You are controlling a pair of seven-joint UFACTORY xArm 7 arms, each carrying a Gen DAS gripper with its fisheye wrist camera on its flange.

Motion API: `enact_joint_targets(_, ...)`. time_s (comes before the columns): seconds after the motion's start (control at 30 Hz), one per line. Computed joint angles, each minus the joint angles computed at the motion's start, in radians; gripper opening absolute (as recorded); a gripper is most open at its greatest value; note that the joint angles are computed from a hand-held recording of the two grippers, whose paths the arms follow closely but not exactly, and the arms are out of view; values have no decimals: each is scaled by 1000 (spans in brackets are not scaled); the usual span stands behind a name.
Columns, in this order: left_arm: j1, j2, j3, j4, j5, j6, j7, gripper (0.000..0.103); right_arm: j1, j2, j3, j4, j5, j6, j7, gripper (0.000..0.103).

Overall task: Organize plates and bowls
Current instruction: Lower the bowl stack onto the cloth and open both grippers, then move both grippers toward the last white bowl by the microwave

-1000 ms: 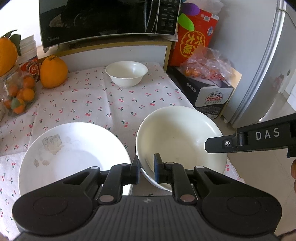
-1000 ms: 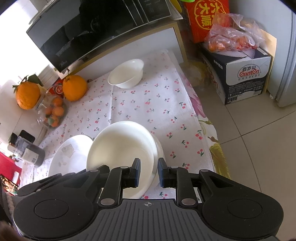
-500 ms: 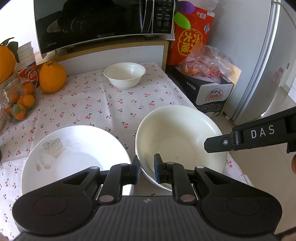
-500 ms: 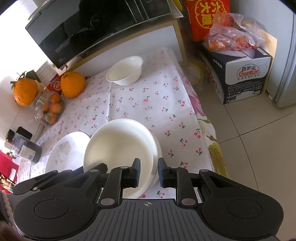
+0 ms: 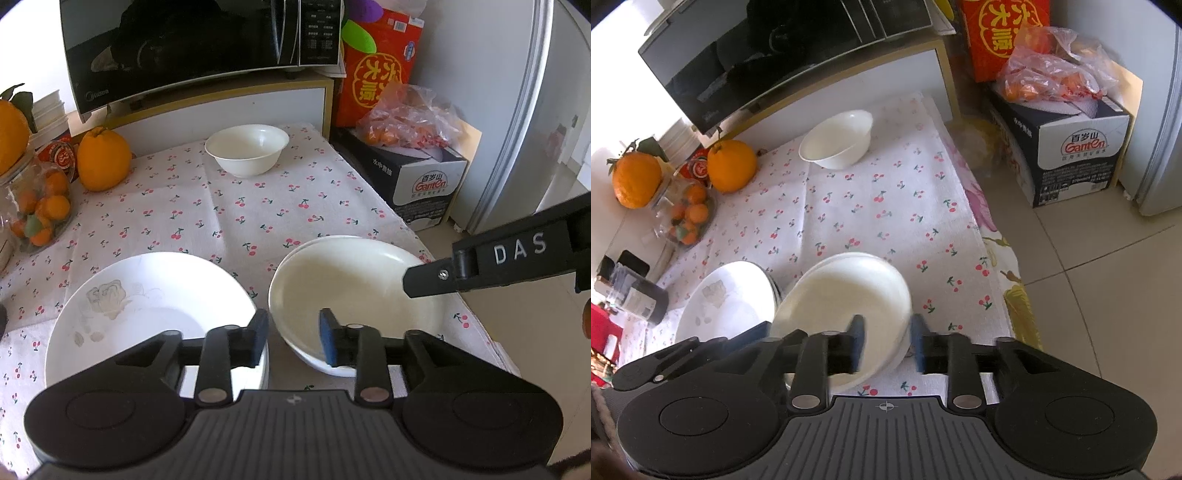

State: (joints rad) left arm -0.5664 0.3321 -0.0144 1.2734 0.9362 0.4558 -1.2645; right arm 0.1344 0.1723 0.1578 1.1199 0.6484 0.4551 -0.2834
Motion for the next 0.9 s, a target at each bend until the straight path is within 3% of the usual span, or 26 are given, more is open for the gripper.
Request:
enact_joint_targets(0.13, -2, 1, 2, 1, 8, 0, -6, 42, -4, -1, 2, 2, 21, -5, -14, 51)
enact_joint_targets(0.47, 5, -5, 6, 1, 21, -11, -32, 59, -8, 5, 2, 12, 38, -7, 6, 59)
enact_joint_targets(0.53, 7, -6, 6, 4, 21, -14, -38, 64, -10, 9, 4, 19, 53, -12, 6, 67)
enact_joint_targets(0.77, 15, -11, 11, 11, 20, -22, -46, 75, -11, 41, 9, 60, 54, -41, 48, 72)
enact_joint_targets(0.9, 22, -14, 14, 19, 25, -18, -50, 83, -20, 69, 20, 94, 73, -53, 78, 82)
